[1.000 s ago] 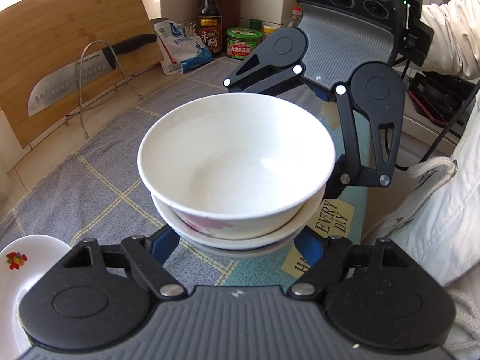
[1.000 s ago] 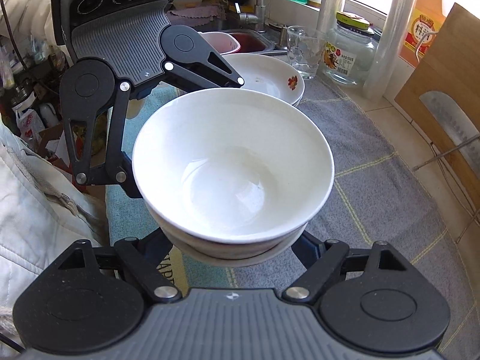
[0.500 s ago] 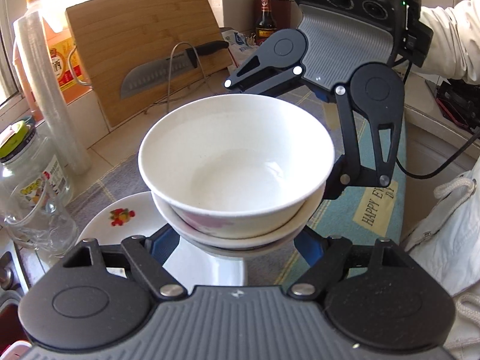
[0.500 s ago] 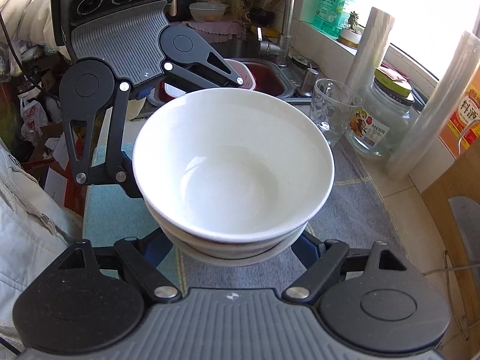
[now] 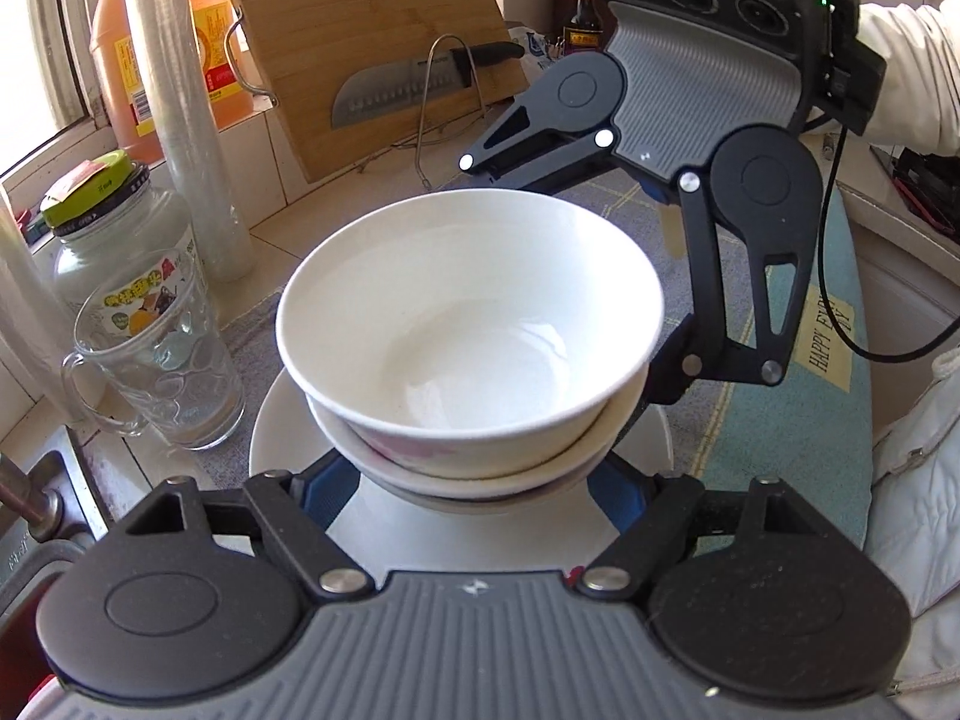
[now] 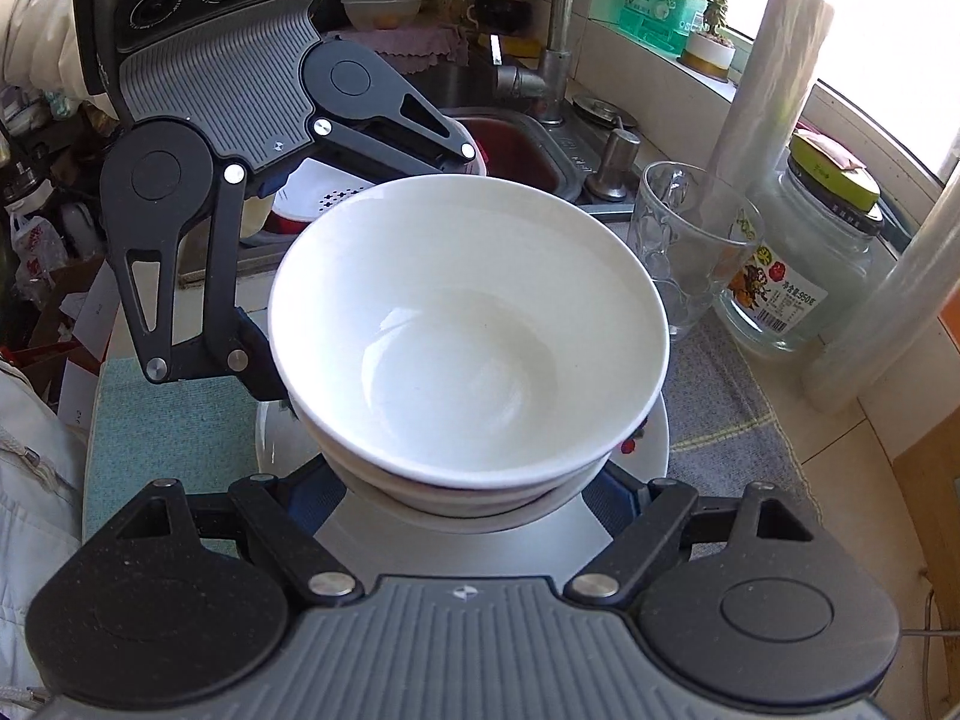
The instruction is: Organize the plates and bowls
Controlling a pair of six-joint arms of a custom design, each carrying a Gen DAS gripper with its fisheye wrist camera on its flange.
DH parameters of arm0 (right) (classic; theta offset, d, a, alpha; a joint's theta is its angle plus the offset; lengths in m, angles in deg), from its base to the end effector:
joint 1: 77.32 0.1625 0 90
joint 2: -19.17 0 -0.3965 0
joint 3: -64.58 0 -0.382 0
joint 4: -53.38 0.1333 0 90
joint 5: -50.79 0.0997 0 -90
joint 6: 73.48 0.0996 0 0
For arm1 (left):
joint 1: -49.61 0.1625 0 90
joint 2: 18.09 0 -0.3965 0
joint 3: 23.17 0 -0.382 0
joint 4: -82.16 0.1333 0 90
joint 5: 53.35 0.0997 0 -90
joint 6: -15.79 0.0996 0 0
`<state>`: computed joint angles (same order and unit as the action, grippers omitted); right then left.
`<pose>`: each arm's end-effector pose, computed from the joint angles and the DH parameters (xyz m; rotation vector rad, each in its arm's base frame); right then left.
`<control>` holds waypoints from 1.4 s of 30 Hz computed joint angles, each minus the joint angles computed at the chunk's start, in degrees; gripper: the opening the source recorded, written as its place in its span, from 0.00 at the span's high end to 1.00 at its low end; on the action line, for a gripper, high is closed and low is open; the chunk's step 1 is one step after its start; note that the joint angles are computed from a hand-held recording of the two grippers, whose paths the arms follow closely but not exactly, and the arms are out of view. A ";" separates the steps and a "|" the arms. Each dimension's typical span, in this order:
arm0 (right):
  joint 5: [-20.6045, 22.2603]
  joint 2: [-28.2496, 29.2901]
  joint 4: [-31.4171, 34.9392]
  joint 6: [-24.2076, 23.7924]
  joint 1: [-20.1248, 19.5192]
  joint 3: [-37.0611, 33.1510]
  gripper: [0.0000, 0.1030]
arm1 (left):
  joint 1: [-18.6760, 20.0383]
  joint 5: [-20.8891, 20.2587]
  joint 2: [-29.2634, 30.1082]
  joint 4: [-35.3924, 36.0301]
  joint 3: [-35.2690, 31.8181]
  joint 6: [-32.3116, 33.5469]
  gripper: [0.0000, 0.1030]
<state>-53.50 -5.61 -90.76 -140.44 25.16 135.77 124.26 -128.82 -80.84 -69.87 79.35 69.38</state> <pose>0.2650 -0.6943 -0.0302 1.8082 -2.2143 0.0077 -0.0072 -0.6243 0.2192 1.4998 2.3066 -0.3964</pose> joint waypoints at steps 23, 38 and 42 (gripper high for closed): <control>-5.60 -2.86 -12.77 3.47 1.04 9.23 0.00 | -0.19 1.03 -3.82 -20.57 10.85 -0.01 0.04; -20.37 -11.89 -48.03 33.85 5.61 35.41 0.00 | -19.87 26.89 -5.89 -54.78 35.25 -34.24 0.01; -25.00 -12.48 -54.10 40.01 6.71 39.23 0.00 | -25.07 35.21 -9.54 -45.04 38.16 -53.15 0.01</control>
